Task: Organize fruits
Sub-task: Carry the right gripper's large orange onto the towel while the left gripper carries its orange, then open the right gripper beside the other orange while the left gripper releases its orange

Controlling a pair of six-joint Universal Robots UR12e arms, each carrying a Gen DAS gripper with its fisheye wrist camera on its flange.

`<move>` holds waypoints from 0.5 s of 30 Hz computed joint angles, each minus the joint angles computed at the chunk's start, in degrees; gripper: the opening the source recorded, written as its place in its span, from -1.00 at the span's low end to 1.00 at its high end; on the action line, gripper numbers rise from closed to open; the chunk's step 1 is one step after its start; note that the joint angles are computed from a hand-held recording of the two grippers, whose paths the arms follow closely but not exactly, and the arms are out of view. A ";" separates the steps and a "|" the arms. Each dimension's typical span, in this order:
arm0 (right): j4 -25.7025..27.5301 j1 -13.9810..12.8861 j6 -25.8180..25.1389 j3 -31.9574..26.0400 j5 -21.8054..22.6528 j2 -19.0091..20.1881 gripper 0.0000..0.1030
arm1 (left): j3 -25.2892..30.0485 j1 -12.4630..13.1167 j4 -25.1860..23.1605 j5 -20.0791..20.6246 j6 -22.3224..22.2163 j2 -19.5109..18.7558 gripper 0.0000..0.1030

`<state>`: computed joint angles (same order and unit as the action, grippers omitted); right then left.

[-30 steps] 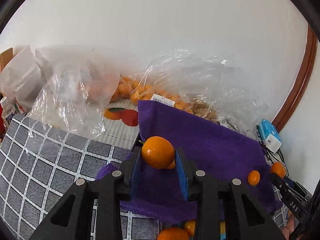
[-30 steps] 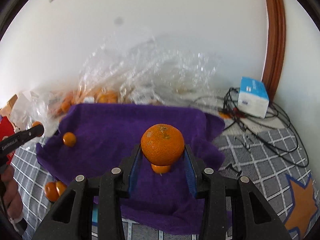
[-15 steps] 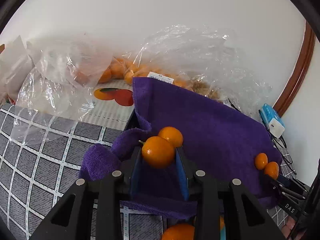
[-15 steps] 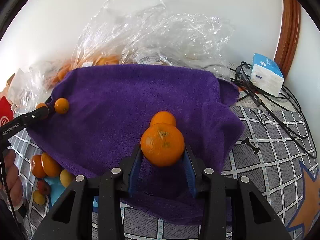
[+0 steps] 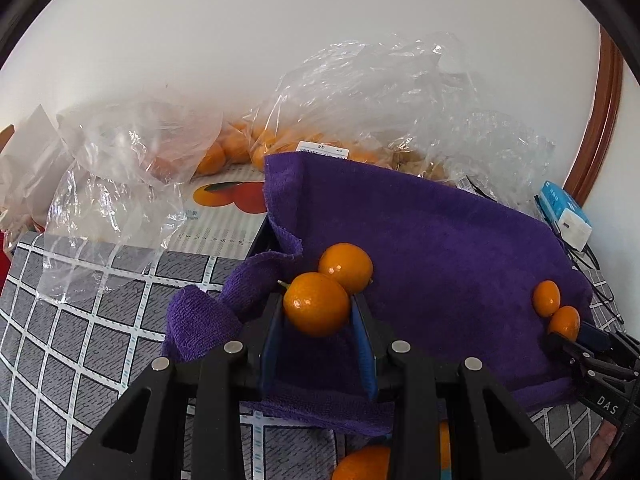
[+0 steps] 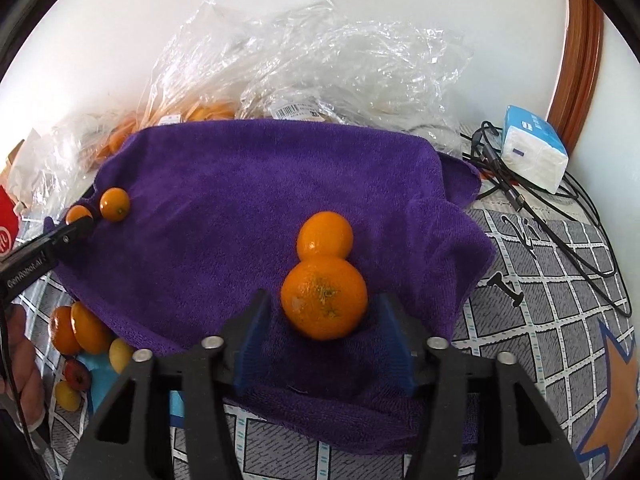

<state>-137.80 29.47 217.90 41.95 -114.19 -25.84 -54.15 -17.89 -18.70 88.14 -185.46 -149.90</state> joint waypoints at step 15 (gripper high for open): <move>-7.37 1.54 -5.18 1.30 -6.73 -0.43 0.48 | -2.90 0.46 6.79 -3.62 0.63 1.33 -0.05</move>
